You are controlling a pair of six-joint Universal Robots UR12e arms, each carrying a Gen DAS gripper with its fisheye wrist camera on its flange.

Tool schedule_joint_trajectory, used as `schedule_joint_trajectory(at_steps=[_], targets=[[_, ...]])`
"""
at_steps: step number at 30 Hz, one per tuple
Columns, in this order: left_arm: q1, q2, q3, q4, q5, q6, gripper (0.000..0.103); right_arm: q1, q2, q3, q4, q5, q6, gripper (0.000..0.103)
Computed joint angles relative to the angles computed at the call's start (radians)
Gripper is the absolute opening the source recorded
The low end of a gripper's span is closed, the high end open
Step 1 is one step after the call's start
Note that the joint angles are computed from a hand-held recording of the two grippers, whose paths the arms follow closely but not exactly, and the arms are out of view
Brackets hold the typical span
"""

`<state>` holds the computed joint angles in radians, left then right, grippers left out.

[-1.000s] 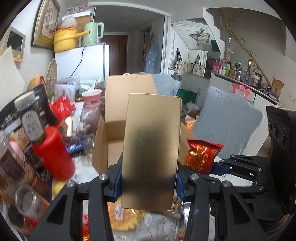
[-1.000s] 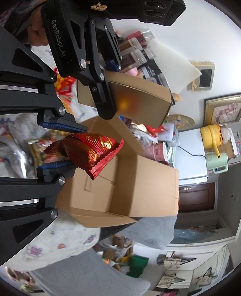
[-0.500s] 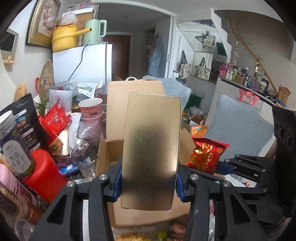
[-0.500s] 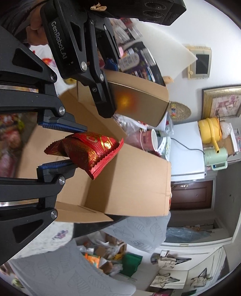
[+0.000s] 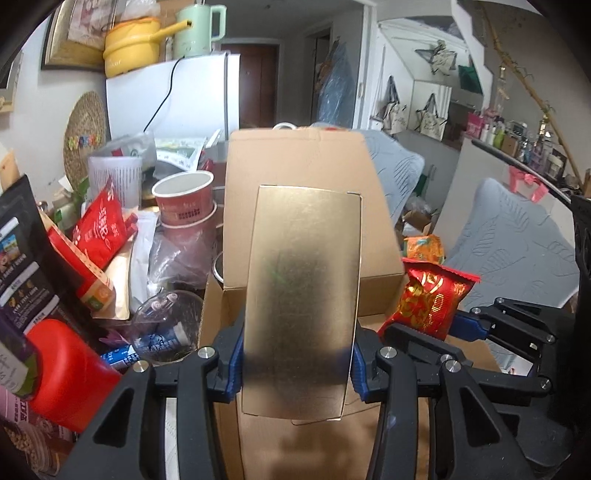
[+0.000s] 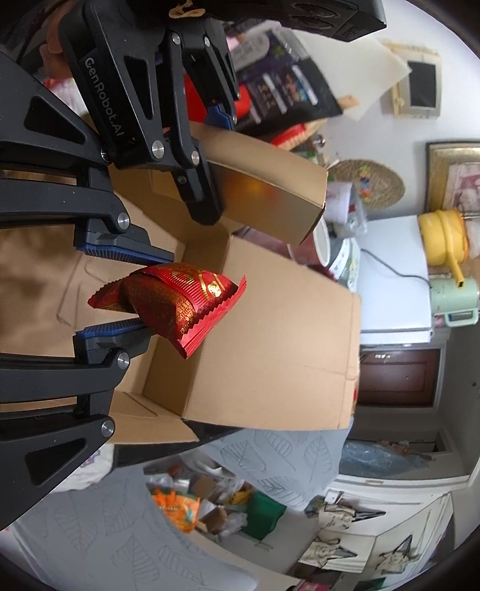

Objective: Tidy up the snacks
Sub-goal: 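Open the right tool to drop the candy while the left tool releases the gold box inside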

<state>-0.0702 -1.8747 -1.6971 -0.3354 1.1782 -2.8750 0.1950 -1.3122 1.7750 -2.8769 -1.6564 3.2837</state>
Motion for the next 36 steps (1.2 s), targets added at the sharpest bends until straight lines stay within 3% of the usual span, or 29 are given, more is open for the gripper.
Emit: schedule_joint_trajectory(at_steps=[13,18,21,25,36], targets=[[-0.031,-0.057,0.072,-0.155,0.091,-0.009,0.045,-0.027,0.047,-0.048,0.136,0.003,0.027,0.028],[-0.038,-0.062,0.073,-0.165,0.132,-0.010,0.045,-0.027,0.048,-0.053,0.191,-0.018,0.034,0.028],[-0.042,-0.063,0.075,-0.172,0.157,-0.010,0.045,-0.020,0.046,-0.056,0.224,-0.053,0.033,0.032],[-0.039,-0.063,0.079,-0.202,0.159,-0.016,0.046,-0.009,0.045,-0.060,0.235,-0.096,0.034,0.053],[-0.036,-0.037,0.069,-0.171,0.200,-0.029,0.046,0.001,0.015,-0.043,0.214,-0.118,0.031,0.055]])
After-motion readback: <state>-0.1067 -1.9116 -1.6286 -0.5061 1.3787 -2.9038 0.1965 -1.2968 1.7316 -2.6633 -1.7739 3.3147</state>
